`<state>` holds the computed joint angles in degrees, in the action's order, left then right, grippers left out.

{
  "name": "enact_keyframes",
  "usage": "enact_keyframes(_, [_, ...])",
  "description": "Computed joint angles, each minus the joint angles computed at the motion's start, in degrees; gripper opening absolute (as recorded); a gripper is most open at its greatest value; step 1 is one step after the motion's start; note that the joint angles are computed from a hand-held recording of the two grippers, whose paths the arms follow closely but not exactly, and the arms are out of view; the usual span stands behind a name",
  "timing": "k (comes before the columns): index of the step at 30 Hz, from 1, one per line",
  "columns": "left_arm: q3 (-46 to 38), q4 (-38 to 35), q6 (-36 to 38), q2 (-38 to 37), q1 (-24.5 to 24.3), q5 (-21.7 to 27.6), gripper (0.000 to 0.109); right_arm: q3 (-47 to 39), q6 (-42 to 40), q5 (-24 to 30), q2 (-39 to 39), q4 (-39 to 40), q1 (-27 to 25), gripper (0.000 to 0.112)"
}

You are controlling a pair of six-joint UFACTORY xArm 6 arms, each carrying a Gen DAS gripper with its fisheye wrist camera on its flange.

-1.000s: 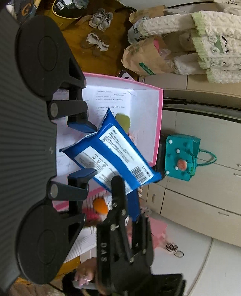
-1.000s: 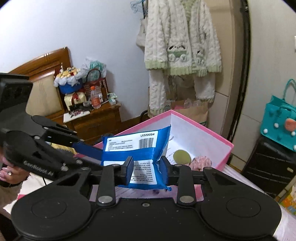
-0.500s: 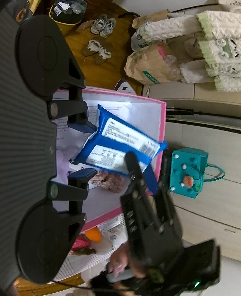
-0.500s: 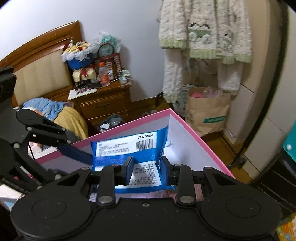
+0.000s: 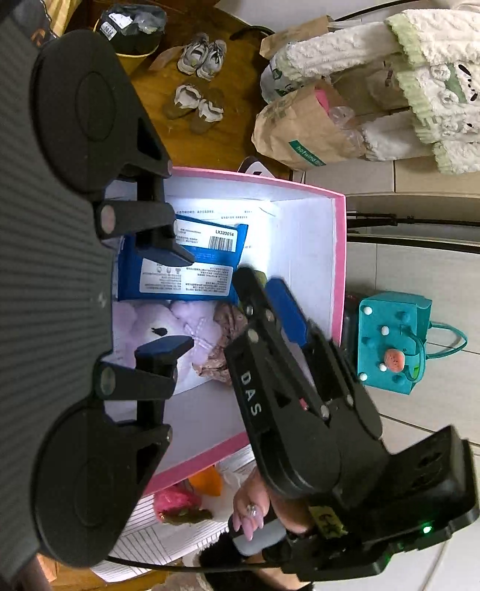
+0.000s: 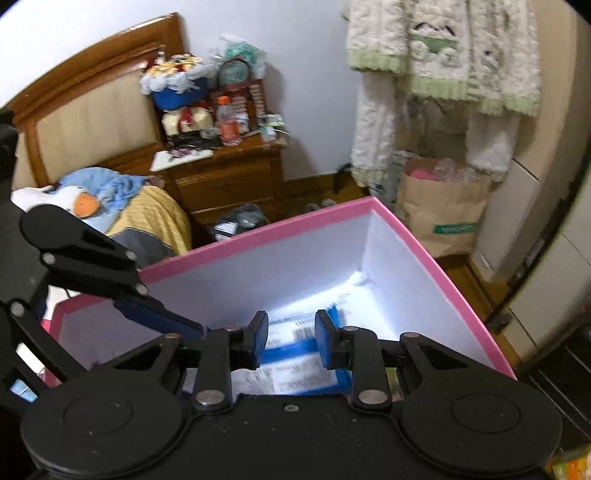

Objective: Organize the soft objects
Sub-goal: 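Lower the blue packet into the box and open both grippers, then withdraw both tools toward the strawberry plush and orange sponge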

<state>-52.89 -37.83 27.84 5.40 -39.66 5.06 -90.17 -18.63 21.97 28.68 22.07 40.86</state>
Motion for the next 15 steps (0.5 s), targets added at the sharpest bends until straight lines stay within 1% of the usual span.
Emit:
enact_keyframes(3, [1.5, 6.1, -5.0, -1.5, 0.3, -0.3, 0.04, 3.7, 7.2, -0.2, -3.1, -5.3, 0.1, 0.031])
enact_keyframes(6, [3.5, 12.4, -10.7, -3.5, 0.6, -0.3, 0.04, 9.3, 13.5, -2.6, -7.6, -10.4, 0.8, 0.032])
enact_keyframes(8, [5.1, 18.1, -15.7, -5.2, 0.9, -0.2, 0.042, 12.9, 18.0, -3.9, -10.8, -14.1, 1.3, 0.034])
enact_keyframes(9, [5.4, 19.6, -16.9, -5.9, 1.1, 0.3, 0.044, 14.4, 20.0, -4.0, -12.4, -15.7, 1.6, 0.034])
enact_keyframes(10, [6.0, 20.6, -17.9, -7.0, 1.0, 1.0, 0.045, 15.7, 21.9, -4.0, -13.8, -16.9, 1.9, 0.034])
enact_keyframes(13, [7.0, 19.3, -17.2, -10.1, 0.3, 3.9, 0.051, 18.6, 28.7, -1.9, -18.0, -21.5, 2.9, 0.035])
enact_keyframes(15, [8.1, 21.5, -19.0, -12.6, -0.1, 5.5, 0.052, 20.0, 33.1, -0.2, -20.5, -24.1, 3.7, 0.036])
